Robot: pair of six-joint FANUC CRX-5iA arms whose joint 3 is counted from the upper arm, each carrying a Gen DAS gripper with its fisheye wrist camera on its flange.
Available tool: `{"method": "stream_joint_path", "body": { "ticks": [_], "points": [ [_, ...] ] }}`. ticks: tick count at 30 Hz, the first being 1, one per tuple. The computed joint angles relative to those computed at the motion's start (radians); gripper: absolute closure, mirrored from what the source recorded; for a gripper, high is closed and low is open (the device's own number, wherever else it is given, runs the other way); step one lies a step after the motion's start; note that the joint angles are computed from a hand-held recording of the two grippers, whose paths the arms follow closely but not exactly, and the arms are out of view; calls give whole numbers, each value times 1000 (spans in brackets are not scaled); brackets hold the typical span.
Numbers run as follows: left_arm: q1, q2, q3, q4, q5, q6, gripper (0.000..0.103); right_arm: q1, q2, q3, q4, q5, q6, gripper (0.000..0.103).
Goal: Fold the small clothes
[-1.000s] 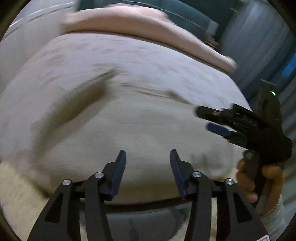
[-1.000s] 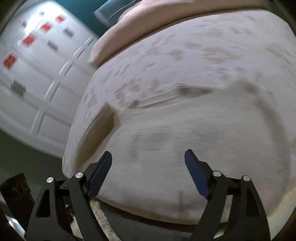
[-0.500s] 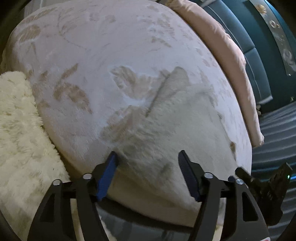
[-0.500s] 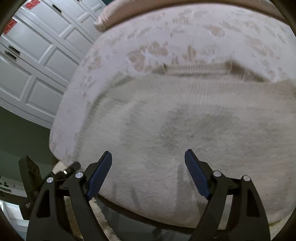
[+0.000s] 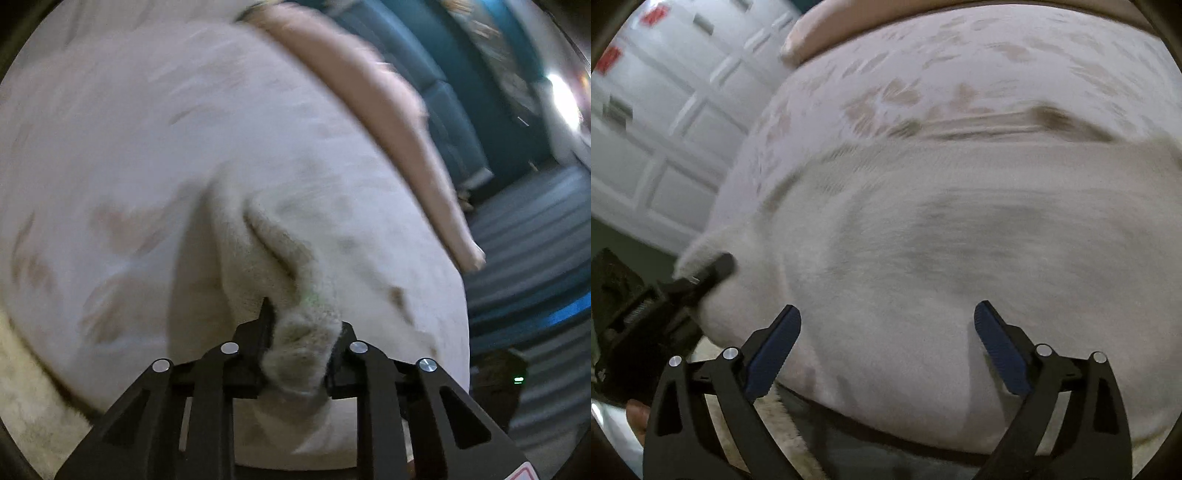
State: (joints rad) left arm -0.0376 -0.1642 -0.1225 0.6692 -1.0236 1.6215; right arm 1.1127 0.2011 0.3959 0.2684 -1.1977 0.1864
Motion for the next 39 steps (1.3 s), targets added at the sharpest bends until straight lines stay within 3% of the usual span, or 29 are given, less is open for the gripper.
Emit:
{"method": "stream_joint_path", "body": {
  "ticks": [5, 8, 12, 15, 17, 20, 22, 25, 28, 31, 32, 34, 35, 36, 39],
  "points": [
    [-209, 97, 220, 18, 42, -142, 90, 70, -279, -335, 195, 38, -345, 11],
    [-351, 180, 328, 25, 25, -229, 91, 154, -428, -482, 318, -64, -551, 10],
    [-510, 315, 432, -28, -67, -249, 91, 282, -584, -625, 423, -208, -789, 10],
    [-578, 412, 489, -123, -172, -192, 91, 336, -661, -705, 453, -231, -908, 10],
    [-592, 388, 459, -167, -166, -169, 89, 338, -676, -726, 460, -205, -918, 10],
    [-578, 320, 417, -170, -140, -235, 79, 279, -669, -736, 446, -97, -845, 10],
    [-567, 275, 400, -185, -146, -226, 53, 213, -652, -729, 409, 3, -783, 10],
    [-513, 207, 358, -240, -166, -217, 44, 136, -615, -705, 352, 119, -715, 10],
    [-488, 171, 342, -360, -225, -181, 41, 63, -590, -693, 297, 242, -663, 10],
    [-489, 152, 322, -452, -254, -138, 40, -5, -520, -603, 167, 236, -514, 12],
    [-490, 147, 314, -473, -260, -128, 39, -22, -489, -563, 126, 212, -453, 17],
    [-485, 149, 314, -482, -273, -119, 37, -54, -402, -434, 40, 94, -295, 74],
    [-488, 160, 325, -495, -273, -102, 37, -64, -385, -401, 24, 74, -246, 87],
    [-489, 166, 328, -501, -269, -97, 37, -59, -397, -403, 54, 106, -244, 86],
    [-490, 177, 333, -516, -258, -96, 37, -30, -544, -574, 298, 386, -421, 88]
  ]
}}
